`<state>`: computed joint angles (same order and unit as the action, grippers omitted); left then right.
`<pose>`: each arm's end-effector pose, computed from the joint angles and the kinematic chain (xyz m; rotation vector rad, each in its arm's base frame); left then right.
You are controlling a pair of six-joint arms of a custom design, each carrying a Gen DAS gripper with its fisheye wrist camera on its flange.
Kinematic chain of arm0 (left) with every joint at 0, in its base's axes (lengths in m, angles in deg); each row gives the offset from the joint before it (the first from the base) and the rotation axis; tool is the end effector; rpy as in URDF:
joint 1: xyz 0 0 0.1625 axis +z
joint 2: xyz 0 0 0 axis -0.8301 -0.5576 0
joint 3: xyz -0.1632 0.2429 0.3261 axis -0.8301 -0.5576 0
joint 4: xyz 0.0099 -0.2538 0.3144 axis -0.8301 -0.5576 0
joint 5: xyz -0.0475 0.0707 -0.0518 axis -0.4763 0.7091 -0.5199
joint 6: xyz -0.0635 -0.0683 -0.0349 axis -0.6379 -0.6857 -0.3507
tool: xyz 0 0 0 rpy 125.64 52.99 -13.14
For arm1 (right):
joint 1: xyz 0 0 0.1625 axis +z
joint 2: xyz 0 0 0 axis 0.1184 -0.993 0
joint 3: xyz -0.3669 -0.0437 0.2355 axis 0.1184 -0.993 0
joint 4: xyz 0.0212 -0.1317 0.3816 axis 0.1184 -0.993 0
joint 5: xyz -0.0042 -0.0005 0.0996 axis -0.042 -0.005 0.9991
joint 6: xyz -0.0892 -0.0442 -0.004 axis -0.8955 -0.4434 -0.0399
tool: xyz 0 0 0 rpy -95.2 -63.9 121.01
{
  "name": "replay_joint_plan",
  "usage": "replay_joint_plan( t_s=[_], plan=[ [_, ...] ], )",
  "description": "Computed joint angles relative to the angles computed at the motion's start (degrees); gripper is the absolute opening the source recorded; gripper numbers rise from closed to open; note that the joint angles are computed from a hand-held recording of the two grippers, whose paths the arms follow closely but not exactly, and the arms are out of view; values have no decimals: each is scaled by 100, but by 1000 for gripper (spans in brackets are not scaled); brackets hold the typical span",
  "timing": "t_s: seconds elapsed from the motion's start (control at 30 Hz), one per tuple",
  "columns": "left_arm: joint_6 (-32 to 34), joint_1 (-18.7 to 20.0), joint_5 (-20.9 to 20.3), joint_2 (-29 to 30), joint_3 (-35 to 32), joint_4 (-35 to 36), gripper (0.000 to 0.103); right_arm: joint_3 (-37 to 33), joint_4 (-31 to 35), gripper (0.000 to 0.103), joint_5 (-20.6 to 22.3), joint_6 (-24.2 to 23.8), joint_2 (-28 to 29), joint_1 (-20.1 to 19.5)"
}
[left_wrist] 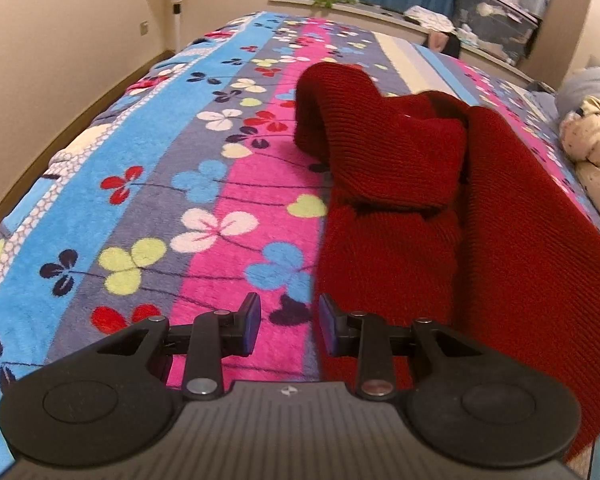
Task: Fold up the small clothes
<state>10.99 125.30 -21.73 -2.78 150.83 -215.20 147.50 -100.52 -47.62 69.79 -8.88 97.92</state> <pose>-0.0767 -0.7721 0.3504 0.2980 2.3138 -0.8417 0.2656 -0.6712 0.1881 -0.0762 -2.5502 1.2589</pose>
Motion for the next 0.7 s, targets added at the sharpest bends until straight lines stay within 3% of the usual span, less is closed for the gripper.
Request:
replay_joint_plan(
  t_s=[0.1, 0.2, 0.27, 0.33, 0.37, 0.4, 0.47, 0.63, 0.7],
  plan=[
    [103, -12, -120, -84, 142, 21, 37, 942, 191, 2, -1060, 872, -617, 212],
    [44, 3, -242, -145, 199, 221, 41, 1536, 674, 3, -1681, 1717, -1056, 294],
    [-42, 14, -340, -178, 223, 354, 44, 1697, 208, 7, -2003, 1388, -1073, 331],
    [-151, 24, -475, -218, 257, 537, 45, 1626, -625, 8, -2137, 435, -957, 272],
    [-214, 24, -539, -236, 277, 641, 45, 1537, -963, 18, -2020, -31, -887, 180],
    [-286, 22, -607, -256, 302, 756, 45, 1470, -1164, 36, -1850, -394, -864, 66],
    [-452, 29, -784, -324, 380, 1051, 49, 1136, -1001, 61, -1409, -825, -784, -247],
    [-926, 64, -1292, -528, 594, 2104, 59, 56, 108, 63, -1238, -1324, -310, -873],
    [-1113, 70, -1360, -558, 687, 2494, 60, -374, 956, 63, -1377, -878, -141, -1035]
  ],
)
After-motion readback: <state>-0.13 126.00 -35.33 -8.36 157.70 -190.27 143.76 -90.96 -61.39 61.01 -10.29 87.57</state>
